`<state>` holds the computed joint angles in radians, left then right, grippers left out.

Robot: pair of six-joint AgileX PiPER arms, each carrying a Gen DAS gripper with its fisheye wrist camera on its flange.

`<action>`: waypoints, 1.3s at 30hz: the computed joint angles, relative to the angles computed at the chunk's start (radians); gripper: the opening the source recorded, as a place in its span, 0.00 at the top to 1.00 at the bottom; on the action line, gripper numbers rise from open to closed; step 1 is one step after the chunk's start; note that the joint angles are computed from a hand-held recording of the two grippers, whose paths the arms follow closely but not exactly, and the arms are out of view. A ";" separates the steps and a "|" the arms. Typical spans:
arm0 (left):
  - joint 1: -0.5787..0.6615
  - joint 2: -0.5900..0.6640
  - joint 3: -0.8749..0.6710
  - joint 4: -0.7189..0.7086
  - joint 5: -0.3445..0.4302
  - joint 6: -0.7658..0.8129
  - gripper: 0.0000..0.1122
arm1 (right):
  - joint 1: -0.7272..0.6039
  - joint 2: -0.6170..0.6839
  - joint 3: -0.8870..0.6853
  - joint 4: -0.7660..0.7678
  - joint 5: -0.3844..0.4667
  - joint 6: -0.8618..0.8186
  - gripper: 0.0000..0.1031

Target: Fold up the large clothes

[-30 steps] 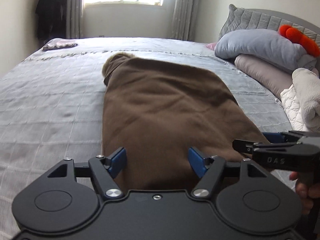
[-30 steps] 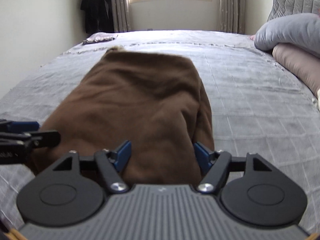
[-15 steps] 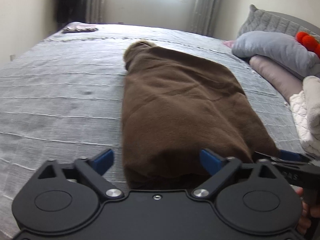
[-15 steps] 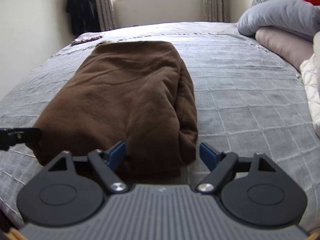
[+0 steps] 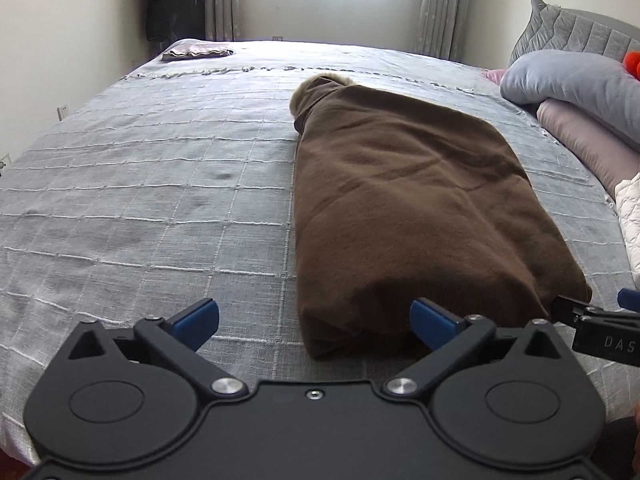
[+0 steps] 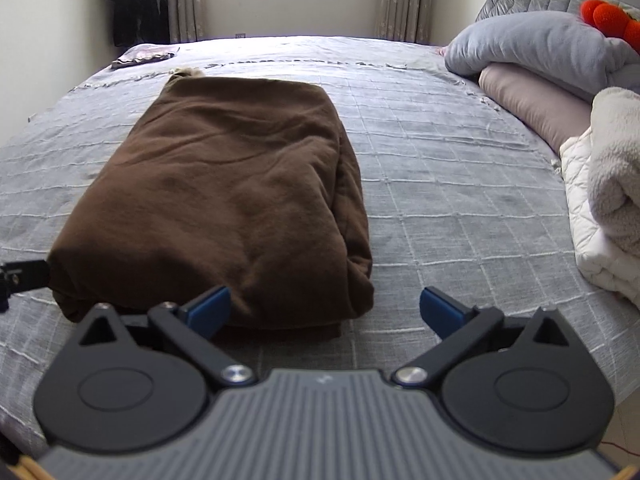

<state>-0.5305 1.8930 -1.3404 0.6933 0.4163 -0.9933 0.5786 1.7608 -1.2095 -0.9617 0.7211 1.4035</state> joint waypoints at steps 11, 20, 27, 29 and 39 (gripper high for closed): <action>-0.017 0.008 -0.010 0.009 0.034 -0.004 0.08 | 0.020 0.001 -0.011 0.002 0.000 -0.016 0.01; -0.036 0.018 -0.017 -0.011 0.054 0.005 0.08 | 0.017 -0.005 -0.005 0.004 -0.007 -0.022 0.01; -0.048 0.018 -0.022 0.013 0.071 -0.017 0.08 | 0.019 -0.006 -0.003 0.002 -0.007 -0.016 0.01; -0.050 0.019 -0.022 0.017 0.073 -0.022 0.08 | 0.017 -0.007 -0.001 0.004 -0.011 -0.017 0.01; -0.051 0.019 -0.021 0.019 0.073 -0.030 0.08 | 0.018 -0.006 0.000 0.006 -0.015 -0.020 0.01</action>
